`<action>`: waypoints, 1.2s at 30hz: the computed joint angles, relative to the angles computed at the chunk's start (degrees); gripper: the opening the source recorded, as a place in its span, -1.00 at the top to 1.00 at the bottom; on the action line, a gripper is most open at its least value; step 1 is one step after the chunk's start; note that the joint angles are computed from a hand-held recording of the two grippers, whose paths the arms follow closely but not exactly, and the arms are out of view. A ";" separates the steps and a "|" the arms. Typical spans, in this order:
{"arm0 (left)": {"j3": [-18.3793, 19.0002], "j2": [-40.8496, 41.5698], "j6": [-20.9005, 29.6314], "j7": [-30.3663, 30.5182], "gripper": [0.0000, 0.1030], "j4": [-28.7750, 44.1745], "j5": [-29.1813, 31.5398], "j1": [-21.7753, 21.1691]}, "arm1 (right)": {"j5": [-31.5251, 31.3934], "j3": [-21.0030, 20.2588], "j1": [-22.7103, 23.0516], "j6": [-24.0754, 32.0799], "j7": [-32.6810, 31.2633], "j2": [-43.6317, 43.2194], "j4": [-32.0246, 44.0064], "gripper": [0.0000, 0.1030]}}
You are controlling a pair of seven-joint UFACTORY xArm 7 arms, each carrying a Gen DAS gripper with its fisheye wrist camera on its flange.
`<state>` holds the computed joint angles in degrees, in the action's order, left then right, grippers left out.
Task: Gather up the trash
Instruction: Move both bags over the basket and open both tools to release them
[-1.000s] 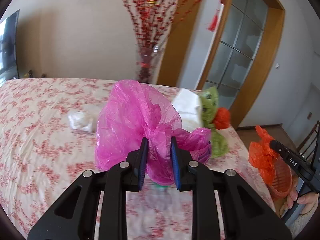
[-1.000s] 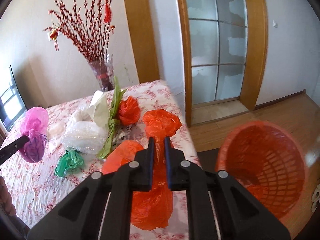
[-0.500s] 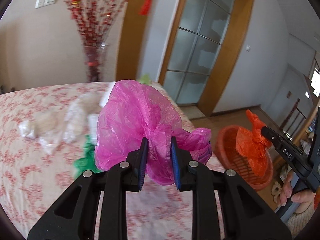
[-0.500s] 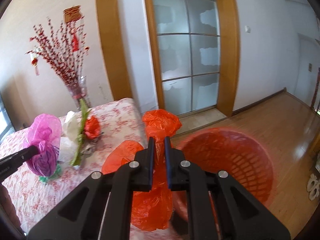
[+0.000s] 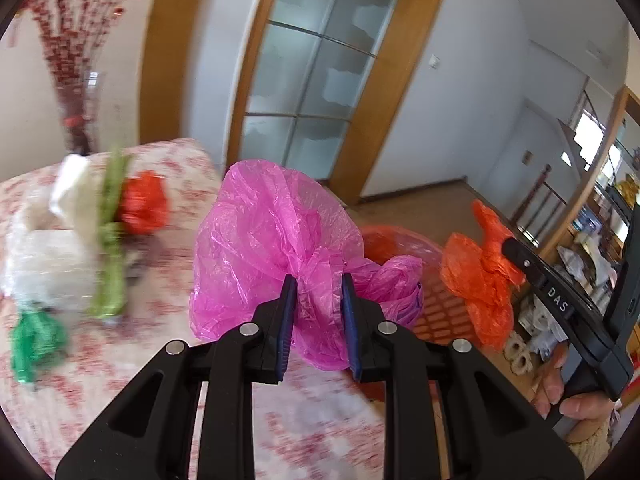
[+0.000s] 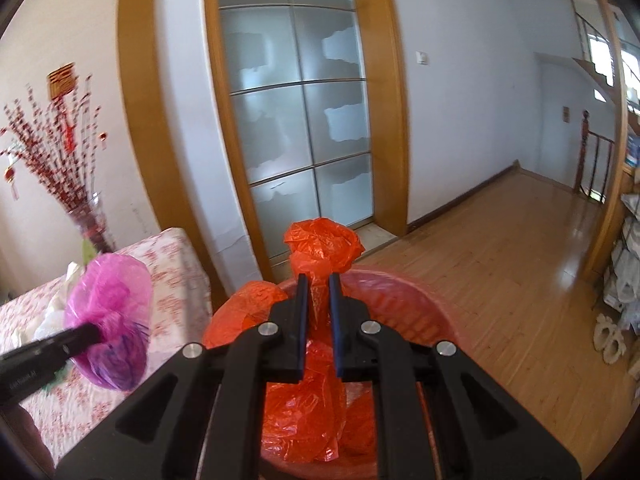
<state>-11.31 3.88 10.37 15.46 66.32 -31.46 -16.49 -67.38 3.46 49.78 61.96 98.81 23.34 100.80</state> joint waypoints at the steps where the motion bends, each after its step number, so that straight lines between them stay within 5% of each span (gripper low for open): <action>1: -0.27 0.99 0.33 0.17 0.57 0.99 0.19 -0.26 | -0.04 -0.20 -0.27 -0.14 0.80 -0.87 -1.40 0.78; 10: -3.75 8.42 2.78 -1.00 0.57 8.45 3.89 -1.03 | -0.93 1.43 -4.74 -1.43 6.13 -5.55 -9.69 0.78; 25: -4.36 13.76 6.92 -6.01 0.53 13.68 10.83 -2.66 | -0.67 2.47 -8.46 -4.54 7.62 -5.78 -12.39 0.76; 30: -4.32 14.07 6.99 -6.69 0.09 13.61 11.05 -2.43 | -0.73 2.31 -8.91 -5.81 8.39 -5.83 -12.82 0.58; 36: -2.65 13.50 6.45 -9.81 0.00 12.13 13.79 -2.98 | -0.49 2.40 -8.89 -5.50 8.56 -5.80 -13.13 0.29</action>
<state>-13.96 17.39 16.82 5.66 78.45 -17.67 -19.47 -67.87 5.86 40.89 56.46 107.37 17.54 87.67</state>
